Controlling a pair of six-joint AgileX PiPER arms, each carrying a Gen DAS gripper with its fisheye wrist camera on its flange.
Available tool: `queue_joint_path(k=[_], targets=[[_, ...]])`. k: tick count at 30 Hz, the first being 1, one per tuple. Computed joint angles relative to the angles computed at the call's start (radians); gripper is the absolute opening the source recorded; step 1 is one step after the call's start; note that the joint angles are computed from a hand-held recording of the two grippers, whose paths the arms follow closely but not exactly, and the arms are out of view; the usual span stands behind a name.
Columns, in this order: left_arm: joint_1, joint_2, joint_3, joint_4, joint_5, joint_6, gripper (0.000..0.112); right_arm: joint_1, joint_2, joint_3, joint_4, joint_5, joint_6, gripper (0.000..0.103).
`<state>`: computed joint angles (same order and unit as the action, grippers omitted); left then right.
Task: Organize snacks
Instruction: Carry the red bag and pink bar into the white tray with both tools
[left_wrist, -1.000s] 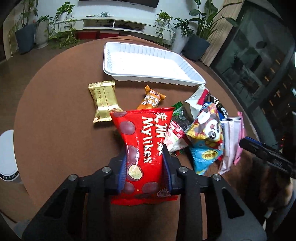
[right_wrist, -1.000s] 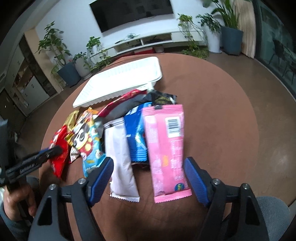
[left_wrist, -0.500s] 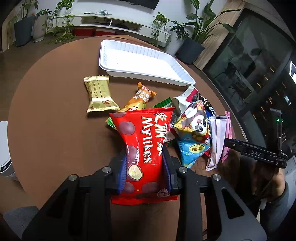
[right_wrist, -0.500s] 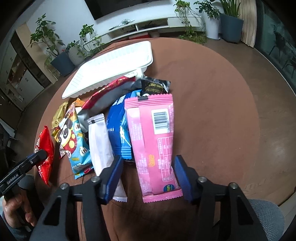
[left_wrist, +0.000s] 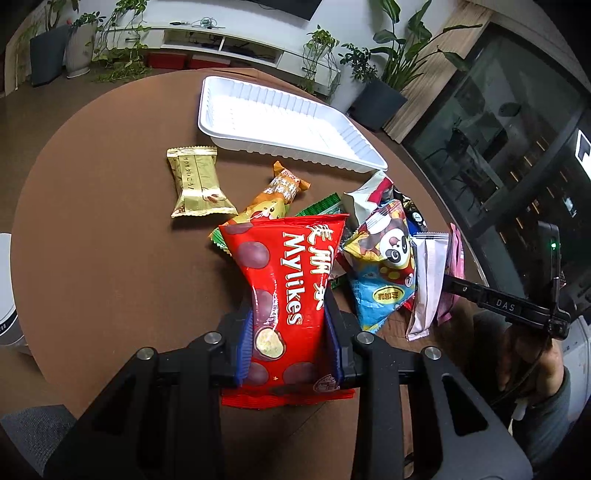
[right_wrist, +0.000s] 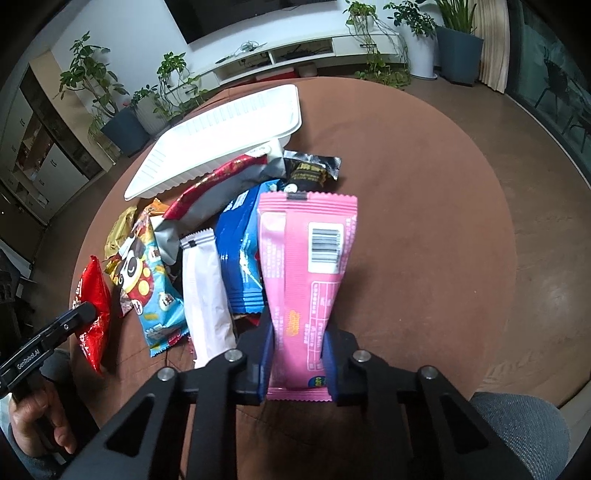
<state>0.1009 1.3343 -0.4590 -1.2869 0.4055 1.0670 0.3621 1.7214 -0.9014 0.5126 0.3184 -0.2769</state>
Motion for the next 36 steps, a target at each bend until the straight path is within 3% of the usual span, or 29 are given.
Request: queue_joint_path(k=[10,19,22,29,36], targets=[[0.053,-0.024,0.022,-0.08,0.065,0.073,0.029,-0.03,-0.081,0.057,0.163,-0.015,-0.159,0.02],[0.098,-0.063,0.012,-0.039,0.093,0.034,0.029,-0.12,-0.118,0.033,0.386,0.092,-0.365,0.018],[0.151,-0.082,-0.004,-0.005,0.126,0.012,0.029,-0.153,-0.119,0.006,0.391,0.117,-0.37,0.018],[0.29,-0.04,-0.125,0.036,0.218,-0.011,0.029,-0.234,-0.074,-0.125,0.383,0.194,-0.362,0.018],[0.262,0.079,-0.402,0.198,0.197,-0.17,0.029,-0.241,0.086,-0.422,0.316,0.295,-0.266,0.018]])
